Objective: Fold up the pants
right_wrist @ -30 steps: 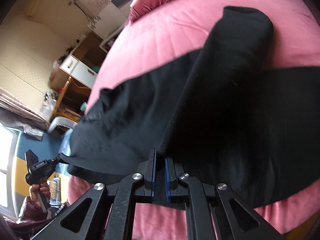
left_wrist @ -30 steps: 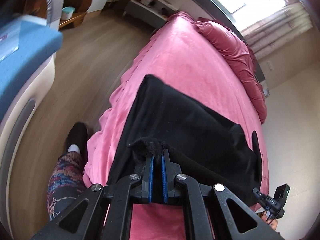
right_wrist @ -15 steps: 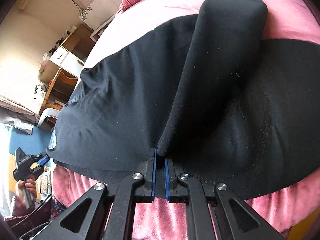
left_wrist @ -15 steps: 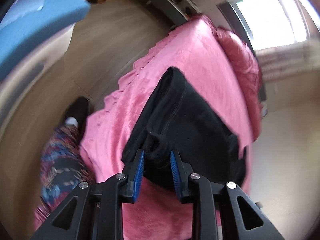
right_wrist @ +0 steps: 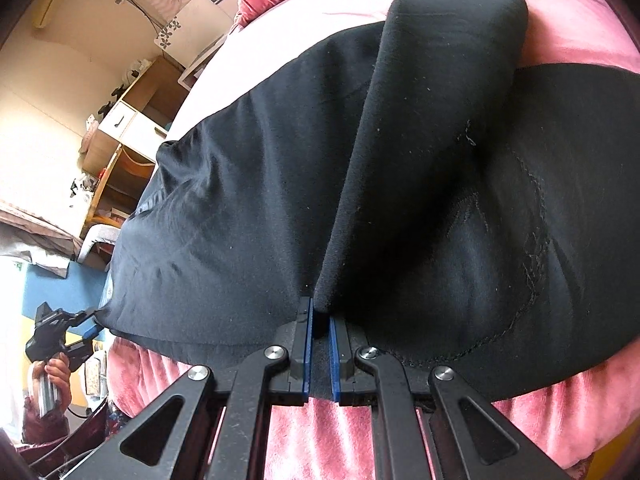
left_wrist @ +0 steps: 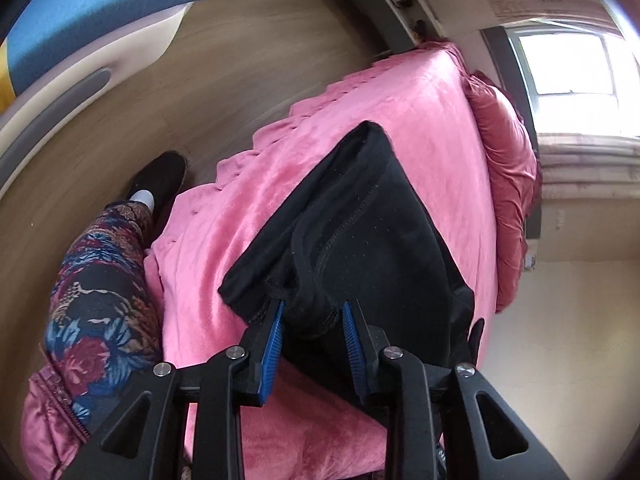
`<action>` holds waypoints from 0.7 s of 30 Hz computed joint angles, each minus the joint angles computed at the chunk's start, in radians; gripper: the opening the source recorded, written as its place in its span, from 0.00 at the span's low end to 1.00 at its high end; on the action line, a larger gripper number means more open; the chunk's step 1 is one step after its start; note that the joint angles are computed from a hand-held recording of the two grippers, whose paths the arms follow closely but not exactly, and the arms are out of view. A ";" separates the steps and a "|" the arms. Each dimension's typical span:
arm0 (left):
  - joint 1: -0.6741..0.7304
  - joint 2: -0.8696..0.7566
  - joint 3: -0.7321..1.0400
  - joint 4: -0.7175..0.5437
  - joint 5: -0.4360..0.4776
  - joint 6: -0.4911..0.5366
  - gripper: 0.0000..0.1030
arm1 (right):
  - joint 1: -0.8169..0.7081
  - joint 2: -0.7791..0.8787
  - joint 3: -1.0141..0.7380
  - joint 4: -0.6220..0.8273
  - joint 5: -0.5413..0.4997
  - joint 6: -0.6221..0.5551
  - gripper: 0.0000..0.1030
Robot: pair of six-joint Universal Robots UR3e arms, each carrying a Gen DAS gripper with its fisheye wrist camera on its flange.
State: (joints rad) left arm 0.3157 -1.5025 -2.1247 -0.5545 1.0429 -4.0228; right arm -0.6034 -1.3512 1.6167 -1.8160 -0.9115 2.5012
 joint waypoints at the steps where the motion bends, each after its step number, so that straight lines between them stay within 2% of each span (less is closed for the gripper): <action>1: -0.011 -0.013 0.019 -0.001 0.022 -0.008 0.19 | -0.005 -0.001 0.001 0.004 0.002 -0.005 0.07; 4: -0.029 -0.052 0.075 0.059 0.052 -0.004 0.11 | -0.010 -0.009 0.002 0.013 0.005 -0.012 0.07; 8: -0.060 -0.040 0.138 0.198 0.067 0.095 0.10 | -0.045 -0.033 -0.006 0.085 0.059 -0.063 0.07; 10: -0.072 -0.014 0.154 0.144 0.088 0.182 0.09 | -0.055 -0.045 -0.010 0.112 0.056 -0.098 0.07; 11: -0.076 -0.007 0.156 0.075 0.105 0.225 0.09 | -0.056 -0.045 -0.009 0.117 0.044 -0.103 0.07; 15: -0.098 -0.040 0.125 -0.090 0.210 0.287 0.09 | -0.051 -0.030 0.001 0.109 0.015 -0.092 0.07; 19: -0.072 -0.048 0.028 -0.042 0.195 0.276 0.10 | -0.040 -0.022 -0.015 0.106 0.002 -0.088 0.07; 21: -0.090 -0.041 0.056 -0.087 0.230 0.294 0.13 | -0.032 -0.020 -0.024 0.104 -0.005 -0.083 0.07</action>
